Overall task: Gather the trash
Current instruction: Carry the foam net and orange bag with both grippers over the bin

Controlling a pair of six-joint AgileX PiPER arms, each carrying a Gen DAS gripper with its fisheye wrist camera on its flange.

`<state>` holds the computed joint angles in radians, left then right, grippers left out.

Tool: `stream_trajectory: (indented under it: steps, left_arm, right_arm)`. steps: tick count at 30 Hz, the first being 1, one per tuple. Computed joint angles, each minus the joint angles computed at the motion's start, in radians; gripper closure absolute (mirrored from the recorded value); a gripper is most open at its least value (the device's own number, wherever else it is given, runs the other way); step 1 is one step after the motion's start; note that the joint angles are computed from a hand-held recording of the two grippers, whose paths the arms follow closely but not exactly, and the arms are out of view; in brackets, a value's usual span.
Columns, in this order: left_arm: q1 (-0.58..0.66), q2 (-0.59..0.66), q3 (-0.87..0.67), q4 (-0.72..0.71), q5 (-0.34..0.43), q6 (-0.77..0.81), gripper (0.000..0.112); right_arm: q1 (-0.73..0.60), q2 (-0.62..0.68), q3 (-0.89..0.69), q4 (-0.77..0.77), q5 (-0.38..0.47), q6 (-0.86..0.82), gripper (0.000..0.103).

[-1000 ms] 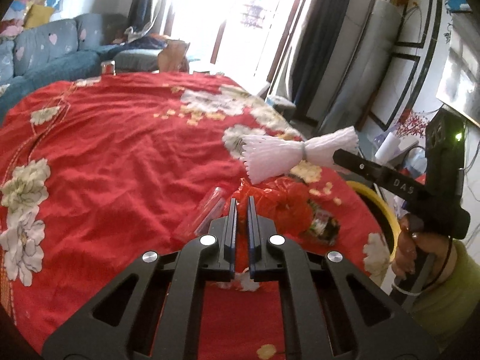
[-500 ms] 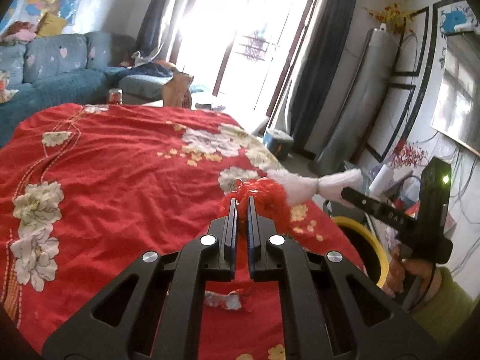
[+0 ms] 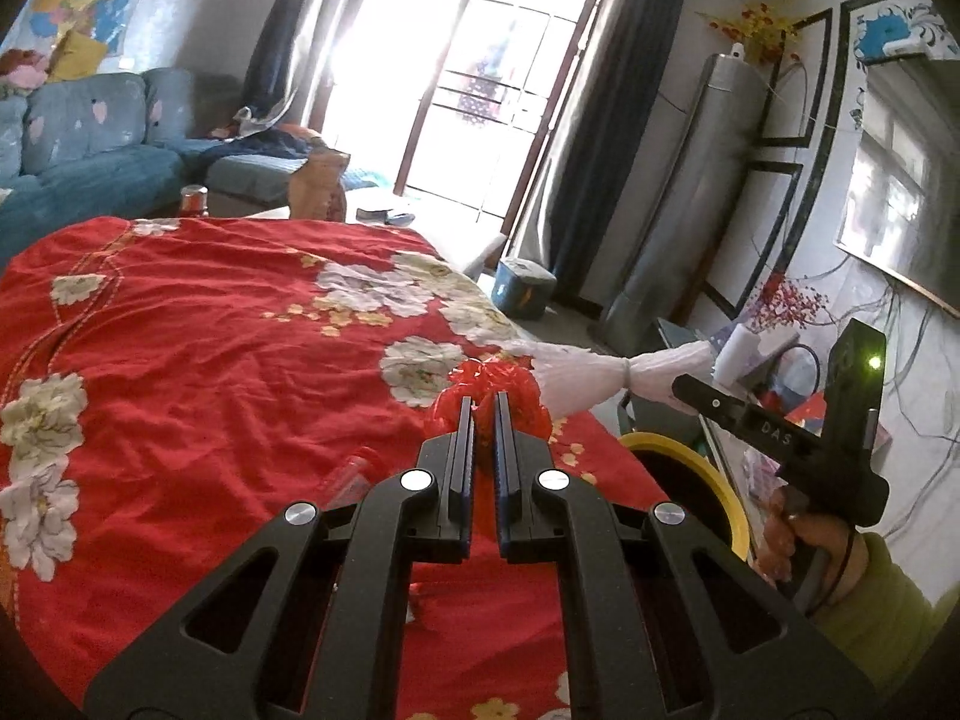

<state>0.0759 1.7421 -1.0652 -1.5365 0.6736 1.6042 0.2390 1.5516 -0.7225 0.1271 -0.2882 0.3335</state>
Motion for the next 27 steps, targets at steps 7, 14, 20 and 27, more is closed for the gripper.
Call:
stream_trajectory:
  steps: [7, 14, 20, 27]
  left_arm:
    - [-0.064, -0.012, 0.012, -0.013, -0.026, 0.011, 0.110]
    - [-0.123, -0.018, 0.014, -0.008, -0.048, 0.009, 0.110]
    - [-0.169, -0.020, 0.009, -0.012, -0.069, 0.005, 0.110]
    - [-0.225, -0.018, 0.001, -0.002, -0.093, -0.011, 0.110]
  right_arm:
    - [-0.033, -0.047, 0.052, 0.008, -0.008, -0.009, 0.095]
    - [-0.060, -0.086, 0.094, 0.013, -0.004, -0.022, 0.095]
    - [-0.092, -0.120, 0.130, -0.008, 0.001, -0.009, 0.095]
    - [-0.146, -0.143, 0.163, -0.070, 0.002, 0.047, 0.095]
